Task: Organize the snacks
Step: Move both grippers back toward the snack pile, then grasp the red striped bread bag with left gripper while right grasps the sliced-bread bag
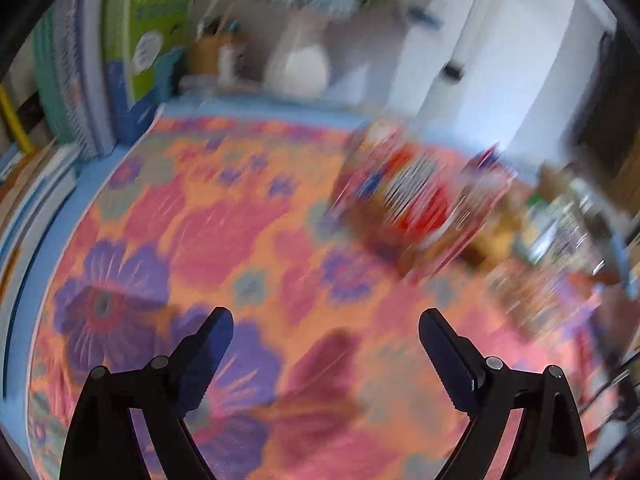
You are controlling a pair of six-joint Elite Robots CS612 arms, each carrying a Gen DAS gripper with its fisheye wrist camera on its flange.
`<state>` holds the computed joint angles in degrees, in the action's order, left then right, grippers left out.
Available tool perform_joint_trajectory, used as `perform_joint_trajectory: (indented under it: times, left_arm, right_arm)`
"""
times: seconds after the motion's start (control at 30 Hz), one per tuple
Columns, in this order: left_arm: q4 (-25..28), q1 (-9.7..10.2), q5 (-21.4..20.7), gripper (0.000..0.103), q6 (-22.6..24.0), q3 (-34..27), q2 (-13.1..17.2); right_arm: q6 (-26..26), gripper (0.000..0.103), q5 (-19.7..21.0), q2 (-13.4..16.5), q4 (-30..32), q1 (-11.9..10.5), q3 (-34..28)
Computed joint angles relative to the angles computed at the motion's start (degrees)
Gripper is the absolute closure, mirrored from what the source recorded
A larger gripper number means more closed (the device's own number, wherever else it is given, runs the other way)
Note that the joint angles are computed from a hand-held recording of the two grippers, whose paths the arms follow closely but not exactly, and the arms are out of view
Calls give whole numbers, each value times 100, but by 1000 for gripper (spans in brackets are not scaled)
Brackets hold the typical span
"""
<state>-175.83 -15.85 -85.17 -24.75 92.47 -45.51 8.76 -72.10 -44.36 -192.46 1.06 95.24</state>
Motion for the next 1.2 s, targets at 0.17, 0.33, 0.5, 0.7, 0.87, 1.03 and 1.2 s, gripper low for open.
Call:
perform_joint_trajectory:
  times: [0.17,0.33,0.5,0.7,0.87,1.03,1.2]
  left_arm:
    - [116,85,-602,9,-218,-685,246]
    - [486,319,-1669,9,-1254,-1295,653]
    - [379,403,-2094,9,-2117,-1682,996]
    - [671,296,-1997,10,-2040,-2020,1179]
    - [593,247,-1748,34,-1590,-1828,1044]
    - [786,134,-877,35,-635,-1110,524]
    - [885,63,-281,34,502,-439,114]
  right_arm:
    - [-214,1,357,-116,823,-160,-96]
    - [-922,1,230,-101,1790,-79,-451]
    - [-1140,1,-396,80,2144,88,-763]
    - [-1111,8,-537,242,2631,128,-1003]
    - [-1161,28,-626,235,2558,150,-961]
    - [-1181,35,-362,21,2473,122,-611]
    - [-1135,32,322,-157,2571,6,-316]
